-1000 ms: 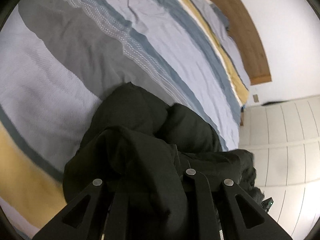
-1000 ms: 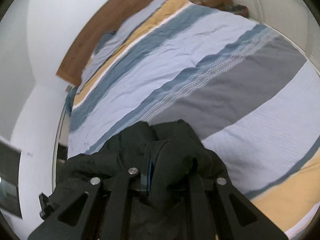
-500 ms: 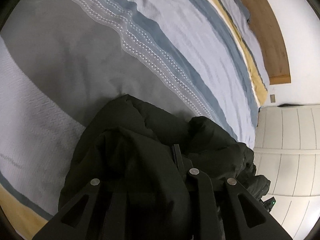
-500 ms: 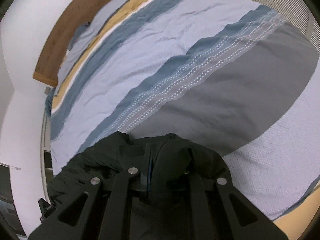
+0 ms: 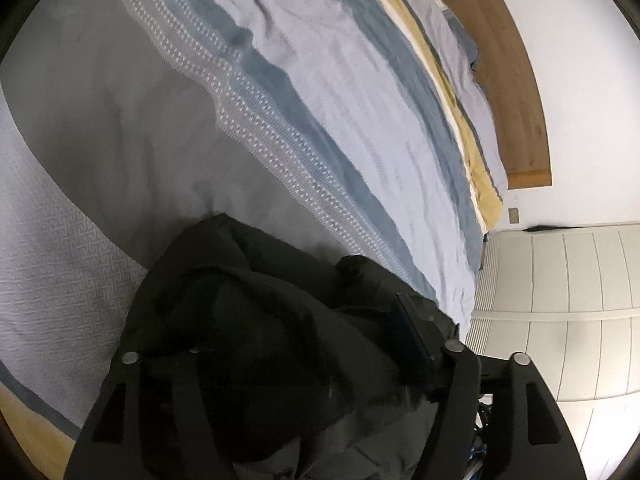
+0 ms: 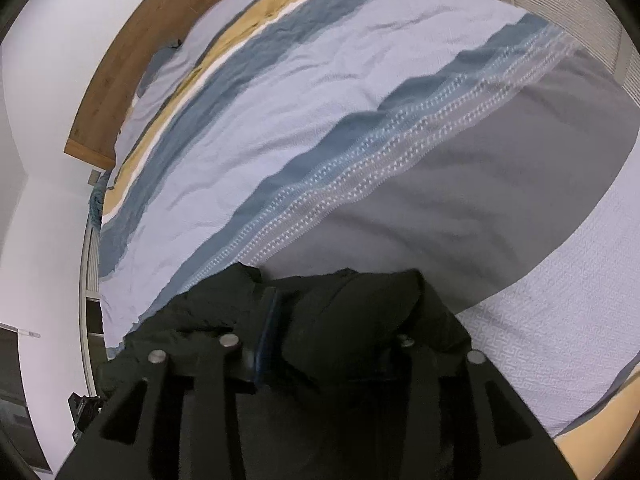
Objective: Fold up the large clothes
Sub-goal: 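Open both grippers and release the folded side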
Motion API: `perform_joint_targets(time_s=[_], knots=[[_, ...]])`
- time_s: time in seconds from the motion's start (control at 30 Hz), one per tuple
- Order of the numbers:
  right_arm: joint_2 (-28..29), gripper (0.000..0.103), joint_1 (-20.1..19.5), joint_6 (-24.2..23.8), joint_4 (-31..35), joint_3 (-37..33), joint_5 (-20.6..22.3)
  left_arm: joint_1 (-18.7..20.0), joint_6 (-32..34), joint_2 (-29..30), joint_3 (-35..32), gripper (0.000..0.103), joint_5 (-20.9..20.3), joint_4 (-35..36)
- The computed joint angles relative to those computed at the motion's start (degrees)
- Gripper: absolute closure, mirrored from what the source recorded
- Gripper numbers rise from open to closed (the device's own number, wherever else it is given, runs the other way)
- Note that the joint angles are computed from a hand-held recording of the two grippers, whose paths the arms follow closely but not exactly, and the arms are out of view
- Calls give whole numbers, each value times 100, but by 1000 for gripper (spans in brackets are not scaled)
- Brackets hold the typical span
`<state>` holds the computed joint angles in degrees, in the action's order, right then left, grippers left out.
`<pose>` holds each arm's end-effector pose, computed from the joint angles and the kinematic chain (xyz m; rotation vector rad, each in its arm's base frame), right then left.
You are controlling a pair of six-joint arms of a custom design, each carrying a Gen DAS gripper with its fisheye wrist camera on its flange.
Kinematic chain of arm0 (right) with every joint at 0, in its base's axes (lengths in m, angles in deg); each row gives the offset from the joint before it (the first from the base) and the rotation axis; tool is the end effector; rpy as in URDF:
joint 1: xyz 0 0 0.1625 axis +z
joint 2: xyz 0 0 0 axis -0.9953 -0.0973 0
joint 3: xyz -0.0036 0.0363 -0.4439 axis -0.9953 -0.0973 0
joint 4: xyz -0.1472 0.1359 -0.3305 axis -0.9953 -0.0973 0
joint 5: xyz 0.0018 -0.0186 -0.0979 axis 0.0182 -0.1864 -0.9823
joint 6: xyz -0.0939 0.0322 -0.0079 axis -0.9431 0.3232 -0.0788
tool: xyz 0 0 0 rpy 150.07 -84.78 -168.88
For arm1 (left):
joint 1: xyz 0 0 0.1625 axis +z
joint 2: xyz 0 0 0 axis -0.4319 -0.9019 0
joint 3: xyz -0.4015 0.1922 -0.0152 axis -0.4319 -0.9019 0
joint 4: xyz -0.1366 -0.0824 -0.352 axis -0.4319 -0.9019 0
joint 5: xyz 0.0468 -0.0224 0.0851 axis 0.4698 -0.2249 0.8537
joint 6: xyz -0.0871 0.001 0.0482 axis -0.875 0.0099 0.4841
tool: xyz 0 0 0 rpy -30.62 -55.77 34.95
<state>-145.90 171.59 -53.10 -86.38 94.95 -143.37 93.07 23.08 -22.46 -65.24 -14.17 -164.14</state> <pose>0.0512 -0.7052 0.4475 -0.8290 -2.4863 0.9714 -0.2065 -0.8801 0.3186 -0.3649 3.0899 -0.4141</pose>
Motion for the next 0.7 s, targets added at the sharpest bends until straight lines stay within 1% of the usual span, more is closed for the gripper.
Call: perform_joint_targets(time_s=[0.03, 0.1, 0.13, 0.2, 0.3, 0.37, 0.4, 0.43, 0.5, 0.53, 0.6, 0.67, 0.7], knots=[[-18, 65, 16, -4, 17, -17, 16, -12, -32, -42, 35, 32, 1, -60], [-62, 62, 54, -9, 35, -42, 35, -15, -132, -262, 461, 30, -37, -433], [-97, 60, 60, -16, 11, -33, 89, -20, -175, -282, 468, 29, -30, -476], [-167, 48, 84, -51, -88, -3, 129, -55, -149, -295, 426, 29, 69, -421], [-261, 46, 157, -155, -323, 45, 48, -141, 6, -390, 420, 25, 317, -405], [-299, 46, 247, -262, -342, 20, -93, -220, 92, -581, 721, 21, 603, -654], [-313, 46, 308, -397, -368, 24, -140, -301, 190, -714, 921, 20, 869, -812], [-317, 46, 367, -517, -372, 25, -204, -368, 297, -803, 1065, 19, 1054, -904], [-309, 46, 509, -810, -445, 85, -363, -476, 486, -929, 1302, 19, 1288, -981], [-311, 46, 566, -937, -499, 143, -409, -573, 664, -1004, 1463, 19, 1473, -933], [-299, 46, 671, -1123, -595, 274, -465, -683, 900, -1209, 1966, 19, 1627, -1091], [-270, 46, 783, -1332, -749, 464, -499, -843, 1160, -1462, 2710, 19, 1813, -1391], [-247, 46, 836, -1421, -817, 546, -530, -890, 1249, -1539, 2962, 19, 1870, -1524]])
